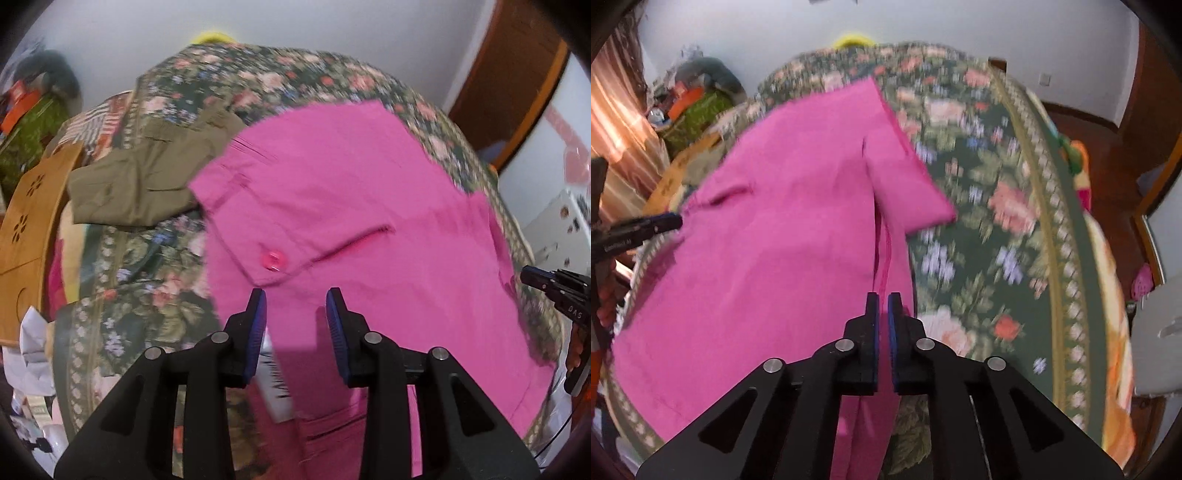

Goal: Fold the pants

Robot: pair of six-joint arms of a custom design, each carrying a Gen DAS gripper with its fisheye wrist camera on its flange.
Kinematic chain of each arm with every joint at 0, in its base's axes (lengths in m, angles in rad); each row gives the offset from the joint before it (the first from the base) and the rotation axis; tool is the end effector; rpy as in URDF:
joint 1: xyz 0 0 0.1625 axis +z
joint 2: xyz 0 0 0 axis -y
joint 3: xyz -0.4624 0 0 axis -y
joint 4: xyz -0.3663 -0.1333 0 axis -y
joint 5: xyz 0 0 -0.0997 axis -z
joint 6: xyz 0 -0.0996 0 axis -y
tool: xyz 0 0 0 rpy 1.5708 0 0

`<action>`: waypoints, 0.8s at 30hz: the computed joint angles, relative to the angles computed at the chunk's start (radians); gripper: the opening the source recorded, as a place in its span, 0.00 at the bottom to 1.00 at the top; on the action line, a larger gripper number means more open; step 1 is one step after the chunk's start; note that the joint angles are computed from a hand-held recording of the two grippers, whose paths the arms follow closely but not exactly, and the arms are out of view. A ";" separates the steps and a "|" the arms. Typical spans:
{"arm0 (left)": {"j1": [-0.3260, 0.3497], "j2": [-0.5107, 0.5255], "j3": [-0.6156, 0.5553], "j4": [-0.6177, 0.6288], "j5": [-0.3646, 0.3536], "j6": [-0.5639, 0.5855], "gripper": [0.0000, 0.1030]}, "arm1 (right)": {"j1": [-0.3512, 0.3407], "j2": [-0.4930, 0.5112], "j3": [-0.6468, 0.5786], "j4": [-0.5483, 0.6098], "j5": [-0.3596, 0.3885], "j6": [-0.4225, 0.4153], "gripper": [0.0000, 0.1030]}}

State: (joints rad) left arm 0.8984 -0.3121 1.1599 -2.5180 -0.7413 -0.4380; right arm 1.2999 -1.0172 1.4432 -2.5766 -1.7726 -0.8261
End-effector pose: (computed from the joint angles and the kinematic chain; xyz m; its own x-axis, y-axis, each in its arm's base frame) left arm -0.3292 -0.7455 -0.0272 -0.7826 -0.0011 -0.6226 0.3179 0.8591 -0.4012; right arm -0.0817 -0.7178 0.3775 -0.7845 -0.3433 0.5165 -0.5208 0.8169 -0.2480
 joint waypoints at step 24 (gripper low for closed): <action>0.118 0.136 -0.341 0.182 -0.131 0.033 0.52 | 0.029 0.300 -0.440 0.167 -0.005 0.011 0.12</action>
